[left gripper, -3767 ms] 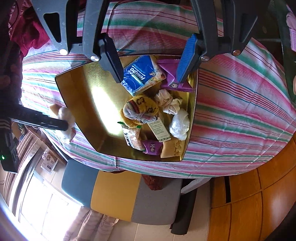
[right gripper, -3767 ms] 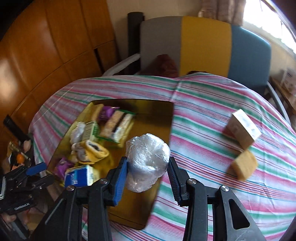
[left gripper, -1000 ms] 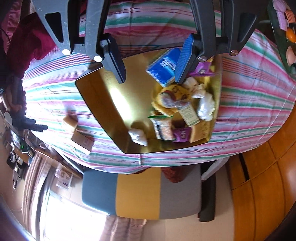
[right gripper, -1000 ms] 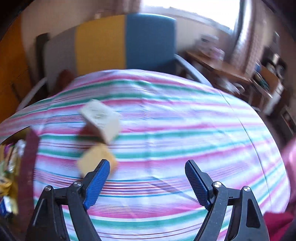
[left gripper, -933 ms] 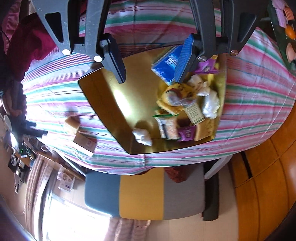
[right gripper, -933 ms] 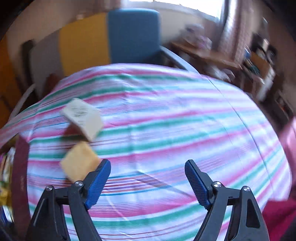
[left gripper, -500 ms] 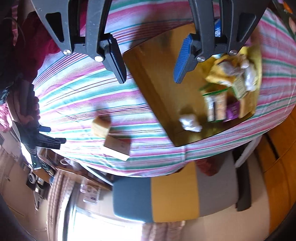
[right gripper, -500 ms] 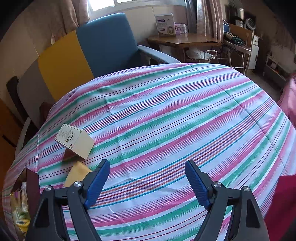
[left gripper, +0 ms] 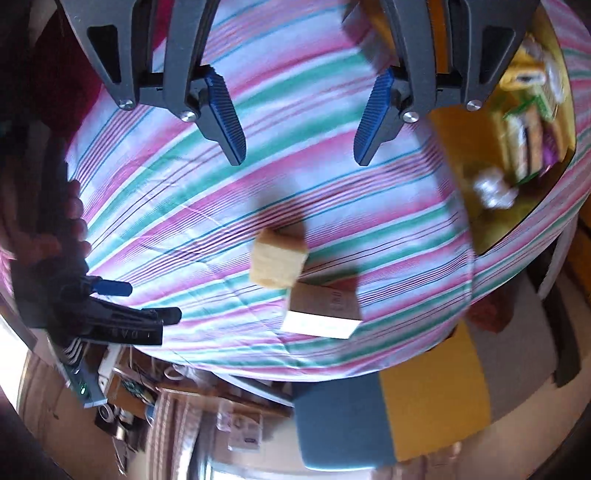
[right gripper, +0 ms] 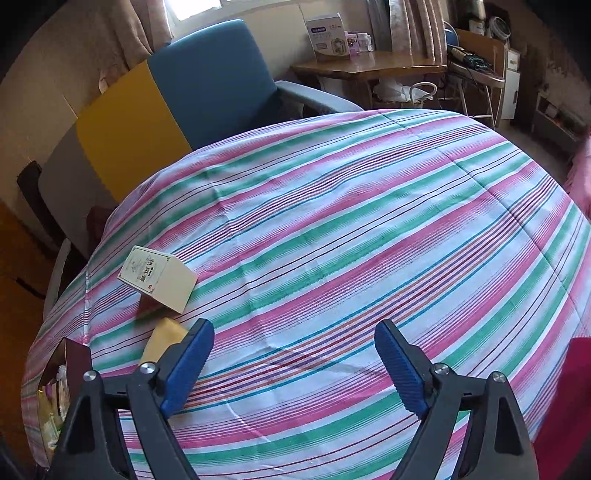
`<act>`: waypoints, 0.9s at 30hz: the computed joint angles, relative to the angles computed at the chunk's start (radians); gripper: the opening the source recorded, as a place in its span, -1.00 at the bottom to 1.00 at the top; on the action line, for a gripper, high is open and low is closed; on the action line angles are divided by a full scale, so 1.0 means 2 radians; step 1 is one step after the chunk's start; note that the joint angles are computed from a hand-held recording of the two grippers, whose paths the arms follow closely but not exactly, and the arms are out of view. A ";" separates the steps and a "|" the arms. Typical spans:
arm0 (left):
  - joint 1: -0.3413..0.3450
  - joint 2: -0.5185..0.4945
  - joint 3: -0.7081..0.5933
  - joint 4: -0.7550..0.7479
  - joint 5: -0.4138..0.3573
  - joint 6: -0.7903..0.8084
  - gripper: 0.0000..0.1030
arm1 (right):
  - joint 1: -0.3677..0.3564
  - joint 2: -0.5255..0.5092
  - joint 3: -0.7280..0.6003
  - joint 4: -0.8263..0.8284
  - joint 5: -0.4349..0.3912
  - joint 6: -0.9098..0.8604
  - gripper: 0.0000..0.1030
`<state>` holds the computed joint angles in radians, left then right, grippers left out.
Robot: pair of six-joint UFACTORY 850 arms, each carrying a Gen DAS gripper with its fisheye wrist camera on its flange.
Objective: Organize objects
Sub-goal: 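Move the left gripper to the yellow sponge block and grasp it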
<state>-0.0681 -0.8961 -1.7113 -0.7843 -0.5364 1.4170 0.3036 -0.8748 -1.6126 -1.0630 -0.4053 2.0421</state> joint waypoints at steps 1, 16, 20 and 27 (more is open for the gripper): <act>-0.004 -0.004 -0.005 0.007 -0.001 -0.004 0.28 | 0.000 0.000 0.001 0.000 0.001 0.001 0.74; -0.065 -0.152 -0.227 0.143 -0.033 -0.150 0.58 | -0.007 0.004 0.011 -0.017 0.040 0.025 0.75; -0.079 -0.210 -0.313 0.216 -0.054 -0.229 0.51 | -0.007 0.003 0.009 -0.009 0.045 0.016 0.76; -0.057 -0.226 -0.344 0.171 -0.120 -0.284 0.04 | -0.010 0.001 0.008 0.008 0.047 -0.001 0.76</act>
